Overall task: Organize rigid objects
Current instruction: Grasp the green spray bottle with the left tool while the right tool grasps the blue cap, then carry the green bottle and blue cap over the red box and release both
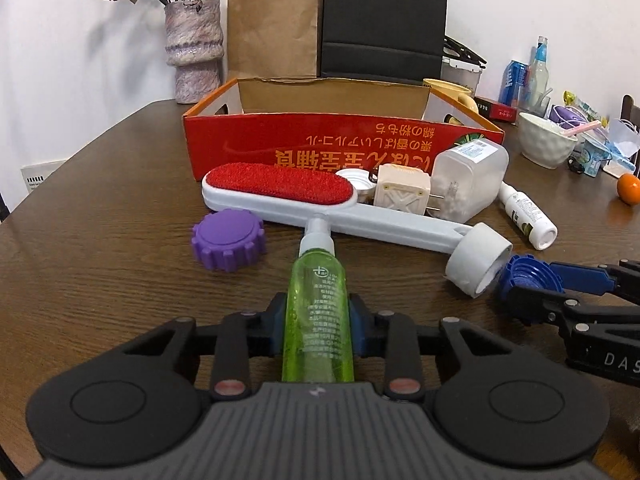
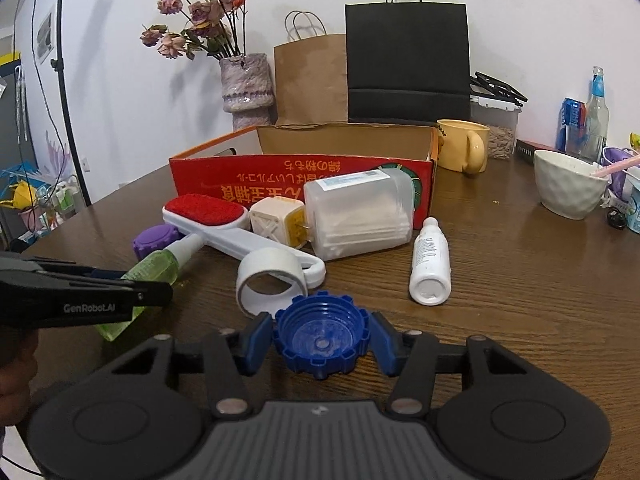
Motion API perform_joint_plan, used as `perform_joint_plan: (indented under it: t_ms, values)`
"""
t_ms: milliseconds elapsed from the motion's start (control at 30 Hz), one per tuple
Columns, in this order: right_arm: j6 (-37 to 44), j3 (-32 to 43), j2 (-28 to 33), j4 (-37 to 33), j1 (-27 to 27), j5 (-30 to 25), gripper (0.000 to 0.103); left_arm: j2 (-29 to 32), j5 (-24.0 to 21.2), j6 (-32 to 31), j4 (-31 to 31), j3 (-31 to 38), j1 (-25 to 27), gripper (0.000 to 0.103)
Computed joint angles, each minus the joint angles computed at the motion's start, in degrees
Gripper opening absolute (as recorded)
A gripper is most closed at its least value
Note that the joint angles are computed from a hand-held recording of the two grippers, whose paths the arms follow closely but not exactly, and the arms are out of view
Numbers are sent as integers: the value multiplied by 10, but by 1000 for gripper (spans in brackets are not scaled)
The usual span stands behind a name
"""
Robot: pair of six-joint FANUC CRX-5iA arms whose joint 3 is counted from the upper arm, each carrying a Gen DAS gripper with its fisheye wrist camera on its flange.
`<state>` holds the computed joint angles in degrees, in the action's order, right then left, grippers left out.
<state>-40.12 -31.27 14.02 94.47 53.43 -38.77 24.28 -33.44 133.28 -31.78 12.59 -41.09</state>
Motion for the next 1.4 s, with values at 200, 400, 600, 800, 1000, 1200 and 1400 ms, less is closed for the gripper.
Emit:
perform_joint_plan:
  t_ms: [200,400,600,800,1000,1200,1400]
  values:
    - [-18,-16,-17,14,27,-47,52,-42,22,68,-57,-41,-20,32]
    - [-54,-36,-33,54,71,-128,52,-106,3,267,-249,-85,-88,32]
    - [-86,-46,-31,71,127,-220,52,-151,-78,461,-434,-128,-179,32]
    - [-130,-52,-25,68,171,-277,52,-175,-143,534,-514,-166,-238,32]
    - [-138,-49,-17,52,212,-318,52,-195,-190,551,-542,-191,-278,32]
    - [-132,-42,-11,57,216,-331,52,-209,-184,569,-547,-204,-279,32]
    - [-180,-45,-19,110,169,-283,52,-204,-146,557,-535,-189,-251,32]
